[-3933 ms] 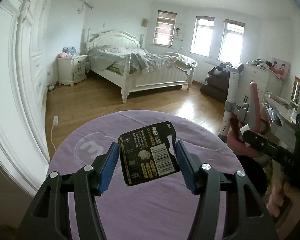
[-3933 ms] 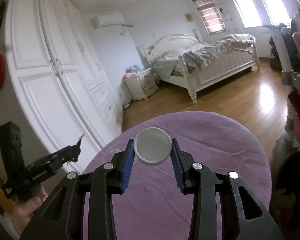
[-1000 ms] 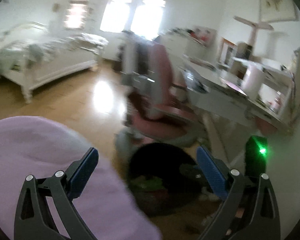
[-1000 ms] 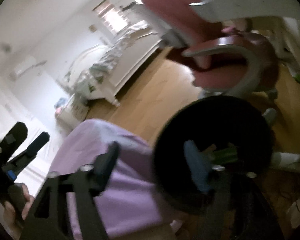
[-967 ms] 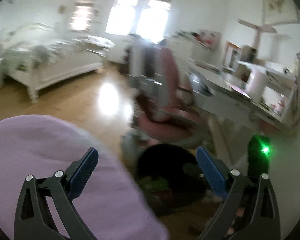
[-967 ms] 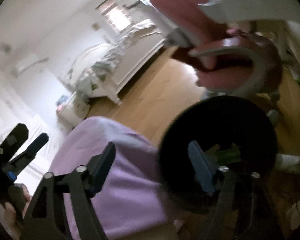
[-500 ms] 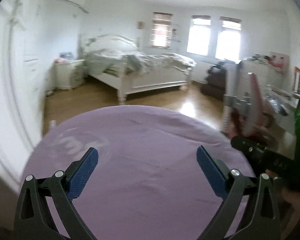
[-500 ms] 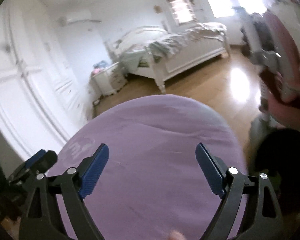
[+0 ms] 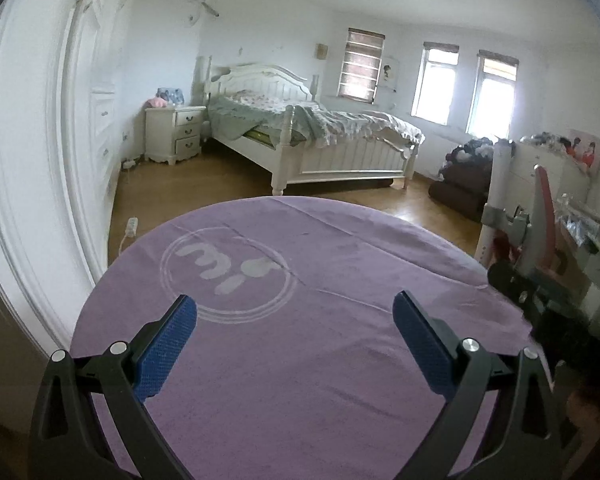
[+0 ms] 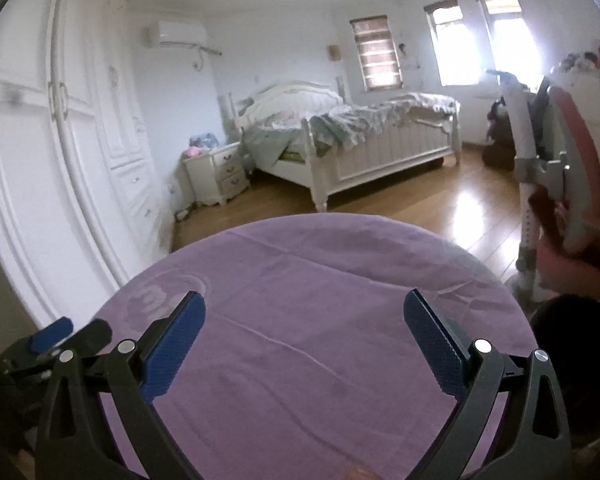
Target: Collect trash
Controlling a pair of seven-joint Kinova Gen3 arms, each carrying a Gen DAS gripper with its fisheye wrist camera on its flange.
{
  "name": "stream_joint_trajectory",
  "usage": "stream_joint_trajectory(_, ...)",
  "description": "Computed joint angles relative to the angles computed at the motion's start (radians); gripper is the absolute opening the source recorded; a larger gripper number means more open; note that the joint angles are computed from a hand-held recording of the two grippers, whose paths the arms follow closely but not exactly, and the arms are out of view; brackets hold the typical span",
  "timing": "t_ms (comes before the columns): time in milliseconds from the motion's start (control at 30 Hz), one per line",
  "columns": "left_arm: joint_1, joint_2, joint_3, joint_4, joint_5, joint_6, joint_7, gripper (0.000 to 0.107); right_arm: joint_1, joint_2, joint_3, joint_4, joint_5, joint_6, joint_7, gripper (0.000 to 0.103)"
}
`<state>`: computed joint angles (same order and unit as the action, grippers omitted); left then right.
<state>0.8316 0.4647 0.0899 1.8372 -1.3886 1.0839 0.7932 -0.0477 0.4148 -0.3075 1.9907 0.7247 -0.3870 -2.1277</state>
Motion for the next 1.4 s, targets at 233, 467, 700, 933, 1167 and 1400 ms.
stream_joint_trajectory(233, 0.004, 0.006, 0.003, -0.007, 0.003, 0.011, -0.007, 0.098, -0.049, -0.001, 0.063, 0.039, -0.108, -0.07, 0.116, 0.098)
stream_joint_trajectory(467, 0.002, 0.012, -0.004, -0.024, 0.036, 0.004, -0.037, 0.098, -0.019, -0.003, 0.065, 0.063, -0.098, -0.125, 0.094, 0.098)
stream_joint_trajectory(700, 0.0, 0.007, -0.011, -0.022, 0.051, -0.01, -0.031, 0.098, -0.048, -0.012, 0.095, 0.089, -0.141, -0.165, 0.143, 0.098)
stream_joint_trajectory(933, 0.003, 0.017, -0.014, -0.054, 0.091, 0.001, -0.096, 0.098, -0.05, -0.015, 0.102, 0.105, -0.157, -0.197, 0.165, 0.098)
stream_joint_trajectory(1167, 0.014, 0.027, -0.029, -0.07, 0.114, 0.011, -0.125, 0.098, -0.04, -0.015, 0.103, 0.107, -0.138, -0.209, 0.14, 0.098)
stream_joint_trajectory(1400, 0.023, 0.034, -0.036, -0.088, 0.129, 0.023, -0.147, 0.098, -0.05, -0.017, 0.11, 0.108, -0.148, -0.212, 0.149, 0.098)
